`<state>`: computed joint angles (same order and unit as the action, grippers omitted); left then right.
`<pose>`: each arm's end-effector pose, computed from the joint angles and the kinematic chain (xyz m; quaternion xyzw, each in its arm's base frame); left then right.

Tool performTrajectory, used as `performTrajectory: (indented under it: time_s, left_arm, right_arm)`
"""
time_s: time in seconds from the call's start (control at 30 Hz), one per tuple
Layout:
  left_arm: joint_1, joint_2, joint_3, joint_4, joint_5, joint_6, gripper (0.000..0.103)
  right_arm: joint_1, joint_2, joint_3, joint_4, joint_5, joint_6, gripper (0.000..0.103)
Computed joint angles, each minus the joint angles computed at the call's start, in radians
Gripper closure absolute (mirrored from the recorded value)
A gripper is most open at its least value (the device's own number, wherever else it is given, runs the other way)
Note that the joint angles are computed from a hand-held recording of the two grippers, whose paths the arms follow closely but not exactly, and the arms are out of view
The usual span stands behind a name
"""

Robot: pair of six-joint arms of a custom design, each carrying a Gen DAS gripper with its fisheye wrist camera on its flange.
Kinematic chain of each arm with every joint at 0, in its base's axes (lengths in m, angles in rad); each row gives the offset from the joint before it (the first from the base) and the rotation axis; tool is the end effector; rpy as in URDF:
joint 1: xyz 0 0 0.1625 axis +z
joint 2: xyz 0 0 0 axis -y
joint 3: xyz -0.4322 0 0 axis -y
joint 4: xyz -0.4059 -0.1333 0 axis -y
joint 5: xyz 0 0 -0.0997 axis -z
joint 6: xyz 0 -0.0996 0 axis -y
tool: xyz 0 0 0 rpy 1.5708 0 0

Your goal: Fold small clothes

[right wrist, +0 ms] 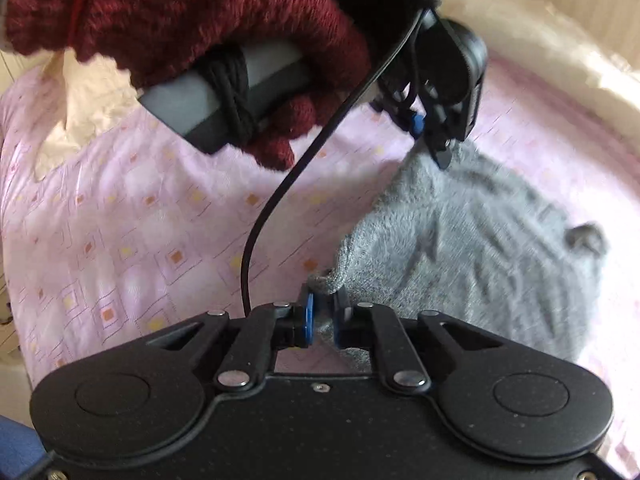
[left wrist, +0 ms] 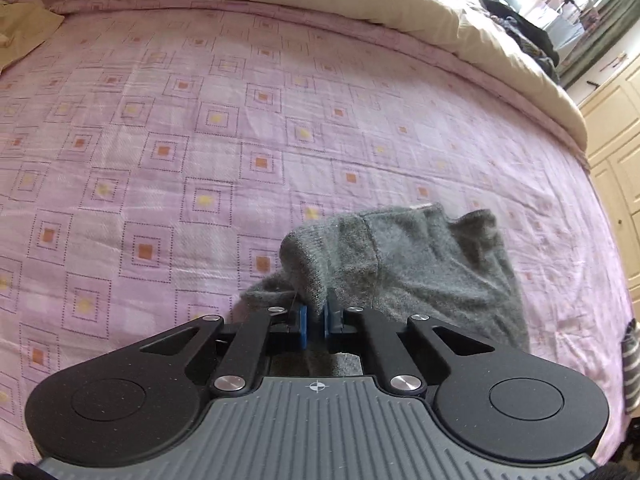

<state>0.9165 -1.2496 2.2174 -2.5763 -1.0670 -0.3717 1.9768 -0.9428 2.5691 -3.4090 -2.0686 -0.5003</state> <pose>-0.1418 -0.4830 0.1549 0.1317 0.9593 -0.1382 0.2082 0.2159 -0.2852 0.0424 0.3985 -0.8779 0.0908 0.2495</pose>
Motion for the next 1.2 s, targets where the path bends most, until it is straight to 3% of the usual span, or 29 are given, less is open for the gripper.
performTrajectory:
  time_s: [0.07, 0.17, 0.23, 0.3, 0.4, 0.53, 0.77, 0.93, 1.07, 1.2]
  left_arm:
    - [0.025, 0.022, -0.021, 0.059, 0.007, -0.022, 0.094]
    - [0.038, 0.023, -0.02, 0.049, 0.002, -0.012, 0.089]
    - [0.016, 0.007, -0.012, 0.047, 0.026, -0.007, 0.069]
    - [-0.021, -0.019, 0.009, 0.029, 0.068, 0.023, 0.064]
    - [-0.076, -0.063, 0.04, -0.005, 0.108, 0.04, 0.054]
    - [-0.138, -0.101, 0.083, -0.073, 0.112, 0.018, 0.045]
    - [-0.197, -0.072, 0.161, -0.105, 0.044, 0.001, 0.045]
    - [-0.19, -0.034, 0.203, -0.061, 0.033, 0.021, 0.045]
    - [-0.163, -0.032, 0.224, -0.113, 0.025, 0.029, 0.037]
    - [-0.157, -0.029, 0.215, -0.1, 0.021, 0.04, 0.035]
  right_arm:
    - [-0.028, 0.013, -0.007, 0.01, 0.002, 0.025, 0.076]
    - [-0.072, -0.061, 0.023, -0.006, 0.063, 0.064, 0.06]
    - [-0.109, -0.158, 0.07, -0.026, 0.119, 0.066, 0.045]
    - [-0.14, -0.249, 0.1, -0.025, 0.151, 0.076, 0.037]
    - [-0.202, -0.371, 0.13, -0.014, 0.17, 0.084, 0.036]
    - [-0.265, -0.432, 0.124, -0.038, 0.148, 0.099, 0.035]
    - [-0.353, -0.385, 0.087, -0.149, 0.134, 0.138, 0.035]
    - [-0.357, -0.399, 0.063, -0.088, 0.214, 0.106, 0.035]
    - [-0.356, -0.367, 0.025, -0.015, 0.275, 0.076, 0.035]
    - [-0.364, -0.279, -0.043, 0.034, 0.24, 0.039, 0.035]
